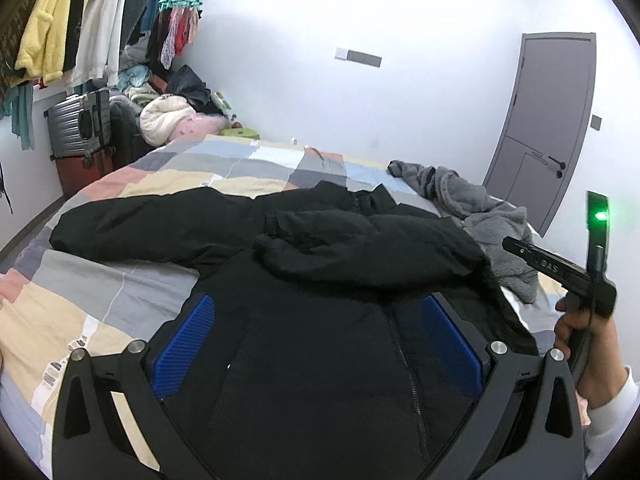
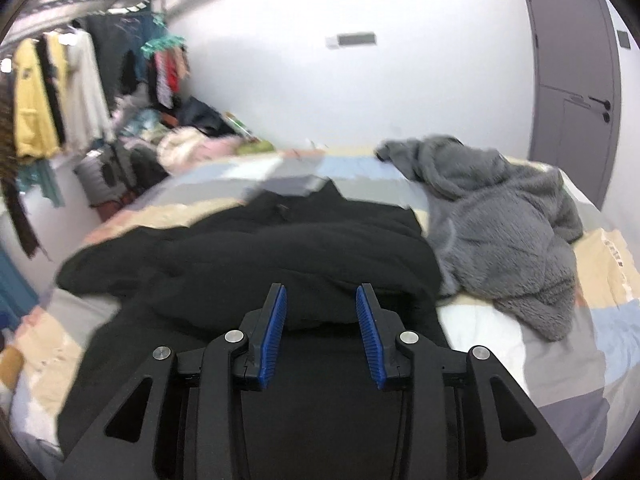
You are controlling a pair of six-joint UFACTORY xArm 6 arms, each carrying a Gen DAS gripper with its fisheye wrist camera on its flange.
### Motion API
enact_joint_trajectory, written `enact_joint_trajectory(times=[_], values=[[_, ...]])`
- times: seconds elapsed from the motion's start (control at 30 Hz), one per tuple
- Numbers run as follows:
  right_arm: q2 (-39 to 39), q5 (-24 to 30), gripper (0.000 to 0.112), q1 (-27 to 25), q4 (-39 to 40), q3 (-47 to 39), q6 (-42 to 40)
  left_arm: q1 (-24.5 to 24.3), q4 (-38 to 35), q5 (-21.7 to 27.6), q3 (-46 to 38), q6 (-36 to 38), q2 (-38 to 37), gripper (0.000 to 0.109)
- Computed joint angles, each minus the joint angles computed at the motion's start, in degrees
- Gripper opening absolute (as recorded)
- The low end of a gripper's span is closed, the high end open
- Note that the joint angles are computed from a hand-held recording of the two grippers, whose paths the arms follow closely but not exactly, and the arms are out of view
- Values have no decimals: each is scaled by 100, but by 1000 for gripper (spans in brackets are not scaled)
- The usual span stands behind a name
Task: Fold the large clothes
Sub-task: 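Grasp the other sleeve cuff of the black jacket with the left gripper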
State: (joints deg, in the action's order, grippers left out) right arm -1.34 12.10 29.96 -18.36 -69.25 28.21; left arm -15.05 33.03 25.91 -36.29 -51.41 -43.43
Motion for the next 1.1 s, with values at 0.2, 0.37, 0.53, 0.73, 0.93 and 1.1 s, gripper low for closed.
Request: enact_joint_trajectory(times=[0.2, 0.37, 0.53, 0.73, 0.93, 1.1], values=[[-994, -353, 35, 209, -1497, 1003, 1389, -150, 120, 149, 122, -133, -321, 103], [-1609, -630, 60, 244, -2160, 1638, 2302, -229, 239, 294, 267, -182, -518, 103], [-2084, -695, 71, 340, -2488, 2096, 2747, -165, 104, 302, 439, -101, -702, 103], [-2530, -426, 92, 524, -3470, 2451, 3730, 68, -96, 366, 701, 37, -1019, 103], [-2544, -372, 103, 527, -4139, 2440, 4302, 995, -1245, 84, 807, 1205, -1042, 103], [-2345, -360, 103, 531, -3720, 2401, 3959, 2048, -3118, -338, 515, 3038, -509, 103]])
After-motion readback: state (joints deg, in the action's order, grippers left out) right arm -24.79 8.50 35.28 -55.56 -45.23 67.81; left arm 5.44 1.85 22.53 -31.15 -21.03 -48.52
